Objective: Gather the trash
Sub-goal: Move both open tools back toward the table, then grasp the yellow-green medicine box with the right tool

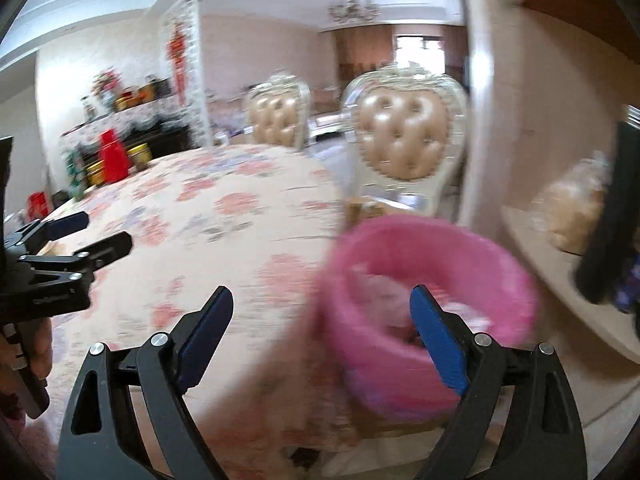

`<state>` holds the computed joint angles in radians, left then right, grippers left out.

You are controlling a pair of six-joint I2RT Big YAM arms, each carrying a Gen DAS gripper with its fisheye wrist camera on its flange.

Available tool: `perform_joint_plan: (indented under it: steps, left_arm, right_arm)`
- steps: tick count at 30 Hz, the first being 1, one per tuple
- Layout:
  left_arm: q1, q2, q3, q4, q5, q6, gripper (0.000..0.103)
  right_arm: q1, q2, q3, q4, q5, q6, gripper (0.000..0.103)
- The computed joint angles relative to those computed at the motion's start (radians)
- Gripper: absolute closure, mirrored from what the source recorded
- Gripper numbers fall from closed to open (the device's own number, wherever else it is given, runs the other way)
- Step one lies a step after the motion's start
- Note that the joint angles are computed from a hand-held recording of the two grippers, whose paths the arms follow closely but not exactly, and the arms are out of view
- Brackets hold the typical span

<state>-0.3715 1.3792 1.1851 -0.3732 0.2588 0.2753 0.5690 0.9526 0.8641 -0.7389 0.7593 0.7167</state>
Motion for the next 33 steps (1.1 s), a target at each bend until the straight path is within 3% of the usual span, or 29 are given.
perform_joint_plan:
  steps: [9, 16, 20, 24, 28, 33]
  left_arm:
    - [0.324, -0.024, -0.038, 0.026, -0.002, 0.057, 0.005]
    - [0.564, 0.098, 0.074, -0.001, -0.032, 0.019, 0.005]
    - [0.651, 0.195, 0.187, -0.050, -0.051, -0.052, 0.005]
    - [0.680, 0.260, 0.269, -0.083, -0.072, -0.102, 0.005]
    - [0.669, 0.280, 0.280, -0.021, -0.129, -0.128, 0.005]
    - [0.673, 0.293, 0.257, 0.059, -0.163, -0.182, 0.005]
  right_arm:
    - [0.111, 0.396, 0.285, 0.185, -0.168, -0.204, 0.018]
    - [0.125, 0.692, 0.594, 0.194, -0.354, -0.363, 0.018]
    - [0.120, 0.871, 0.828, 0.124, -0.444, -0.457, 0.018]
    - [0.113, 1.040, 1.072, 0.013, -0.513, -0.517, 0.018]
    - [0.105, 1.187, 1.298, -0.108, -0.547, -0.570, 0.018]
    - [0.108, 1.414, 1.683, -0.293, -0.566, -0.643, 0.018]
